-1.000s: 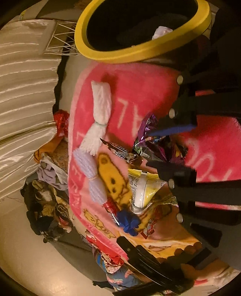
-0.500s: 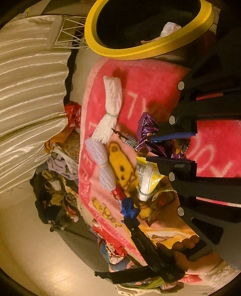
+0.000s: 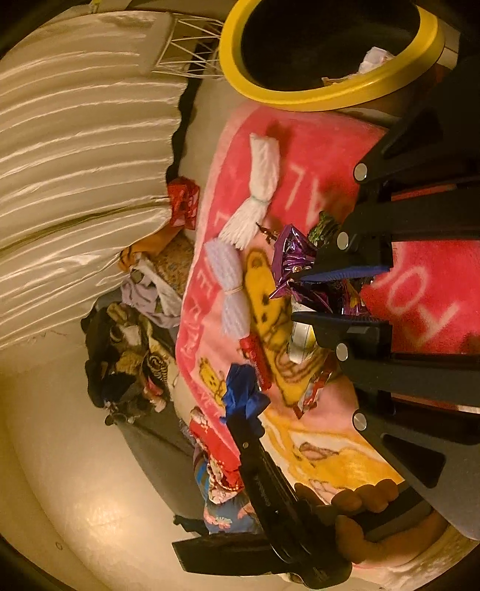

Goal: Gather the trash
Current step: 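Carry the glove and wrapper over the yellow bin and open both tools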

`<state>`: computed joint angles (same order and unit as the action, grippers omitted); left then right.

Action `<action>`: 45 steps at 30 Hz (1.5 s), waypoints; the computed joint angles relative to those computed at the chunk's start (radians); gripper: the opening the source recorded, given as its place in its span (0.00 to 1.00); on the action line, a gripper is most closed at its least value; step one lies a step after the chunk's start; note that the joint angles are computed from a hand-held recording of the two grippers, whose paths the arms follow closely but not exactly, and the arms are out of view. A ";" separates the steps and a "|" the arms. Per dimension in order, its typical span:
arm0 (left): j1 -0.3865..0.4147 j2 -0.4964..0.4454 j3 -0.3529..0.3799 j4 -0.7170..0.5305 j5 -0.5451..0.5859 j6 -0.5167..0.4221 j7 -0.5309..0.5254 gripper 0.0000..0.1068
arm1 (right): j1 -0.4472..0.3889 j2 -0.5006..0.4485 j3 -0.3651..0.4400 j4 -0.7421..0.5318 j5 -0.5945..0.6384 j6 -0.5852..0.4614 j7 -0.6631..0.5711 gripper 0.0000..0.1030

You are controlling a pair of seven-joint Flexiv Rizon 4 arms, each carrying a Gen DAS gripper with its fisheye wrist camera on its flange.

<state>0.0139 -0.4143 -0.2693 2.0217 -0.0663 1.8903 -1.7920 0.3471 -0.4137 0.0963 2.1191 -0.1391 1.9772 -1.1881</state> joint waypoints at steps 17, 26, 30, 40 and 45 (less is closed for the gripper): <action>-0.034 0.027 -0.033 -0.007 0.014 -0.025 0.040 0.01 | -0.023 0.048 -0.011 0.040 0.050 0.054 -0.025 0.15; -0.055 0.032 -0.042 -0.014 0.011 -0.033 0.066 0.01 | -0.018 0.065 -0.031 0.056 0.092 0.069 -0.025 0.15; -0.065 0.030 -0.046 -0.020 0.011 -0.036 0.078 0.01 | -0.013 0.074 -0.041 0.061 0.119 0.071 -0.031 0.15; -0.080 0.025 -0.058 -0.033 0.007 -0.044 0.105 0.01 | -0.005 0.085 -0.070 0.066 0.176 0.068 -0.050 0.15; -0.084 0.017 -0.074 -0.045 0.007 -0.052 0.121 0.01 | -0.006 0.085 -0.082 0.063 0.200 0.065 -0.049 0.15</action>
<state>-0.0696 -0.3974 -0.3428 1.9772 -0.0595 1.8384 -1.6706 0.3407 -0.3292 0.0146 2.1817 0.0613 2.0422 -1.2370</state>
